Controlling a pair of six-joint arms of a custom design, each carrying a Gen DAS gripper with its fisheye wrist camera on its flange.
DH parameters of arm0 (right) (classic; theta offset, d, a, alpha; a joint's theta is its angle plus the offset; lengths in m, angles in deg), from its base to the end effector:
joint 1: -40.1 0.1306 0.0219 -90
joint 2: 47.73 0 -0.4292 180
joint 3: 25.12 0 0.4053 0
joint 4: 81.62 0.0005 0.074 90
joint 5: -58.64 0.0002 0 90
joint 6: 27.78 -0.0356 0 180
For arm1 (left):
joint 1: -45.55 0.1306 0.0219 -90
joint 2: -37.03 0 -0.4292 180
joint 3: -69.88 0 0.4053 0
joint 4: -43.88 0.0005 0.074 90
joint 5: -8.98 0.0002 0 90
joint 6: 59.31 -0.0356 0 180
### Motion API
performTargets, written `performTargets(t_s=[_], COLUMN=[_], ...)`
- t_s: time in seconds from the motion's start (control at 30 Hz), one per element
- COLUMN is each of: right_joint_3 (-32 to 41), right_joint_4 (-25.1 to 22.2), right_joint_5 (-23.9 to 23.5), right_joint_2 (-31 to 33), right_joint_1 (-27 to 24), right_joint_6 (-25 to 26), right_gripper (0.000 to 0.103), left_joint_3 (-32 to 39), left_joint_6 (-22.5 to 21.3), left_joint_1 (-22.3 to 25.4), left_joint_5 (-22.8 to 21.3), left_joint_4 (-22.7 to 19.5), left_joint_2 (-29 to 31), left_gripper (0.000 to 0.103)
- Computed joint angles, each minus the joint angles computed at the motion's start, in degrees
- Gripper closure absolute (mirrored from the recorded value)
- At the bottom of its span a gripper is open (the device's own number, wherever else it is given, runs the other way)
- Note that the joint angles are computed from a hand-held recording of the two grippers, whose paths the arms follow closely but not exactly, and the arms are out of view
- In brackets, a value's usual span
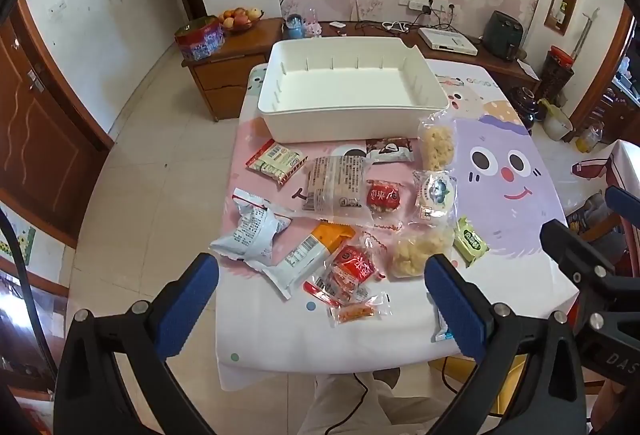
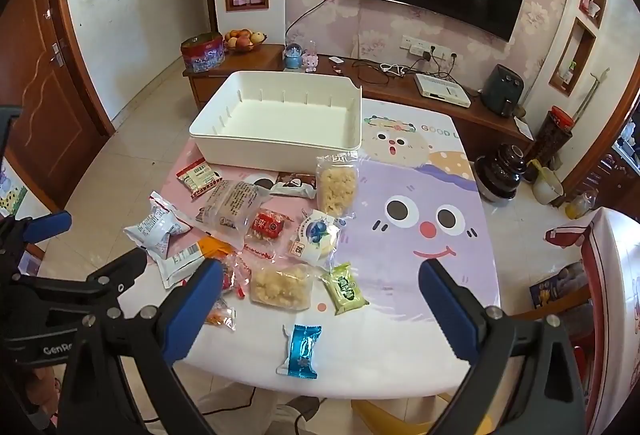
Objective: Organize snacks
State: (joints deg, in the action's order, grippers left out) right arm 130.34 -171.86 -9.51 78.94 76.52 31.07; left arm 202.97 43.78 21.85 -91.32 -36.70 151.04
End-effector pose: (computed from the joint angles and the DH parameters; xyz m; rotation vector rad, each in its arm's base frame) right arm 0.5589 0.3953 0.5759 0.0078 2.5247 -0.0478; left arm 0.5805 -0.2484 0.5592 0.1822 2.6090 0.0141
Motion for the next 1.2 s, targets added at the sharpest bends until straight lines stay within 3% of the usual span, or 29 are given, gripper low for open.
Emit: performTargets(t_s=[0.27, 1.0, 1.1, 1.2], right_joint_3=[0.8, -9.2, -5.9, -8.3], right_joint_4=[-1.6, 1.5, -0.1, 1.1], right_joint_5=[-0.4, -0.4, -0.7, -0.8], right_joint_2=[0.5, -4.6, -3.1, -4.4], right_joint_1=[0.1, 0.3, 0.1, 0.1], right_joint_6=[-1.7, -3.9, -3.5, -3.6], right_gripper=[0.004, 0.004, 0.004, 0.004], left_joint_3=[-1.1, -2.8, -2.8, -3.8], left_joint_6=[-0.5, -0.4, -0.3, 0.3], left_joint_1=[0.0, -1.0, -1.1, -1.6], left_joint_5=[0.7, 0.4, 0.4, -0.1], left_joint_4=[-0.4, 0.1, 0.1, 0.6], left_joint_2=[-0.8, -1.9, -2.1, -2.8], left_gripper=[0.0, 0.001, 0.001, 0.001])
